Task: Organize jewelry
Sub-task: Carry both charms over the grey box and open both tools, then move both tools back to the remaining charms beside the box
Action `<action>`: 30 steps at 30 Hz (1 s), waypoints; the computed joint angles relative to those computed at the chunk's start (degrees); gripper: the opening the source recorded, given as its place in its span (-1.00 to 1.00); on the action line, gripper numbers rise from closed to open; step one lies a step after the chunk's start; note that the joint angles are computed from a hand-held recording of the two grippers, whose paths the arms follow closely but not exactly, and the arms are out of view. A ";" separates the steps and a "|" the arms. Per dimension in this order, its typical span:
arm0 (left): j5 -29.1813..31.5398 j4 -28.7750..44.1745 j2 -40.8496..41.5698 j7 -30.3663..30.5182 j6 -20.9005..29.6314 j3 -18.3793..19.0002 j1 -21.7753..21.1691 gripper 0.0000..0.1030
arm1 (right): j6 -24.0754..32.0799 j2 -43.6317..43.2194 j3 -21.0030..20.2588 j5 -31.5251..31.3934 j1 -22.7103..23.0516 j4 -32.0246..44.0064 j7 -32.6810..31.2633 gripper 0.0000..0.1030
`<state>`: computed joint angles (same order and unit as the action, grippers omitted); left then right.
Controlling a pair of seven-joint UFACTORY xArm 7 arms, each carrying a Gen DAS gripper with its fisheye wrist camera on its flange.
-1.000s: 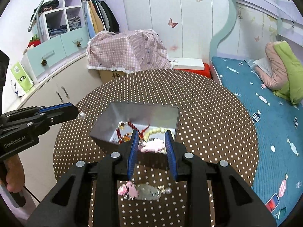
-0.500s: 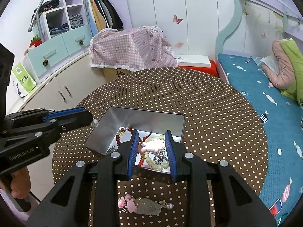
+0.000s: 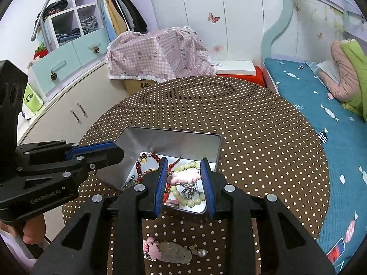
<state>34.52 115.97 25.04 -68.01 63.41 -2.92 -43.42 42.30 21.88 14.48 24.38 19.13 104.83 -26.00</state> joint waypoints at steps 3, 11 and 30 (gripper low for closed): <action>0.66 -1.03 -0.68 -0.63 -0.30 -0.03 -0.41 -0.53 | -0.26 -0.64 -0.06 -0.09 0.08 -0.77 0.21 -0.44; 2.46 -2.24 -1.88 -2.31 0.62 -0.61 -1.49 -0.53 | -2.01 -3.38 -0.07 0.70 -0.11 -4.21 -0.34 -0.37; 5.04 -3.69 -2.18 -4.29 3.43 -2.66 -4.94 -0.31 | -8.16 -12.54 -1.58 1.68 0.22 -17.75 -0.43 -0.05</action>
